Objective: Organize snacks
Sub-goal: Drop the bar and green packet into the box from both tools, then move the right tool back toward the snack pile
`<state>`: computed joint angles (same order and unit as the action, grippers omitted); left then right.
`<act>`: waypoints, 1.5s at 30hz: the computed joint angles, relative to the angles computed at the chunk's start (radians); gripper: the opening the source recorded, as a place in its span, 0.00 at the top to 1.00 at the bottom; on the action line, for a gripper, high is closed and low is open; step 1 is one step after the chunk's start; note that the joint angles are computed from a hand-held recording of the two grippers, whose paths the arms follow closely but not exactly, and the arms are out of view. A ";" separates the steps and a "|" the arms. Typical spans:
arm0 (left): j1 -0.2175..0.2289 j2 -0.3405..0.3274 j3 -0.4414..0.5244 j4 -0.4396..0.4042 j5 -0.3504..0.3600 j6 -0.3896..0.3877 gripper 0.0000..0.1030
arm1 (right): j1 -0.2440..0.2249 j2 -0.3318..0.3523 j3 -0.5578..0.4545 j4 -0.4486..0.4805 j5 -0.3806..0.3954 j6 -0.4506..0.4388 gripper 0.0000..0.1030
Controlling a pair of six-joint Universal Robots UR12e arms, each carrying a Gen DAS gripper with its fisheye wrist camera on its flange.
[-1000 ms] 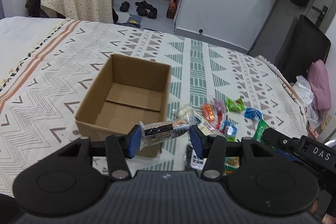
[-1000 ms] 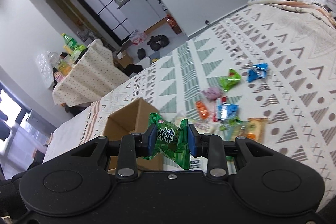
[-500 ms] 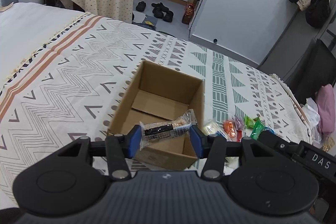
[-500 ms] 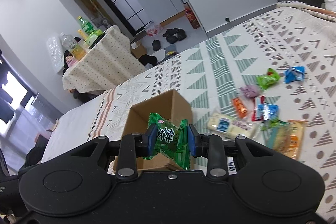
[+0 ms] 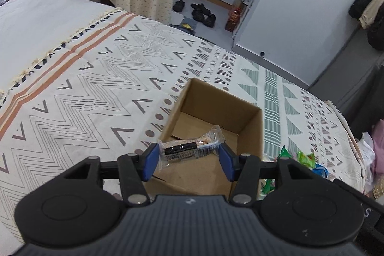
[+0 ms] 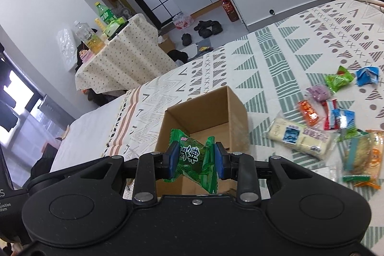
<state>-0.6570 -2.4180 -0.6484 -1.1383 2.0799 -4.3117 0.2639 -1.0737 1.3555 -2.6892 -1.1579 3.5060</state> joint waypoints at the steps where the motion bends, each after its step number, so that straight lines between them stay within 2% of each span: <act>1: 0.003 0.004 -0.005 -0.002 -0.007 -0.011 0.48 | 0.003 0.005 -0.006 0.002 -0.001 0.002 0.70; 6: 0.003 0.028 -0.051 0.022 -0.001 -0.022 0.37 | 0.012 0.024 -0.026 0.017 -0.003 0.006 0.70; 11: 0.002 0.045 -0.072 0.013 -0.001 -0.051 0.34 | 0.017 0.035 -0.037 0.021 0.005 0.017 0.69; 14: -0.001 0.042 -0.060 -0.020 -0.007 -0.061 0.29 | 0.020 0.038 -0.041 0.015 -0.003 0.017 0.62; 16: -0.003 0.039 -0.052 -0.038 -0.014 -0.064 0.26 | 0.018 0.035 -0.037 0.013 -0.005 0.022 0.50; 18: -0.006 0.036 -0.043 -0.055 -0.021 -0.063 0.24 | 0.013 0.027 -0.024 0.000 -0.012 0.035 0.44; 23: -0.012 0.021 -0.009 -0.106 -0.048 -0.068 0.19 | -0.001 -0.003 0.016 -0.010 -0.036 0.032 0.36; 29: -0.029 -0.020 0.075 -0.175 -0.043 -0.054 0.13 | -0.023 -0.049 0.080 -0.029 -0.059 -0.006 0.20; 34: -0.043 -0.064 0.164 -0.234 -0.030 -0.055 0.11 | -0.044 -0.079 0.113 -0.021 -0.075 -0.037 0.19; 38: -0.054 -0.096 0.231 -0.263 -0.024 -0.054 0.06 | -0.063 -0.100 0.136 -0.032 -0.059 -0.049 0.17; 41: -0.063 -0.124 0.291 -0.288 -0.008 -0.052 0.00 | -0.074 -0.113 0.147 -0.037 -0.058 -0.061 0.11; 45: -0.075 -0.171 0.386 -0.320 0.011 -0.038 0.00 | -0.091 -0.130 0.163 -0.039 -0.043 -0.078 0.07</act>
<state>-0.7318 -2.5885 -0.2619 -1.4585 2.0910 -4.3494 0.1726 -1.2038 1.5188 -2.7286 -1.2009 3.4280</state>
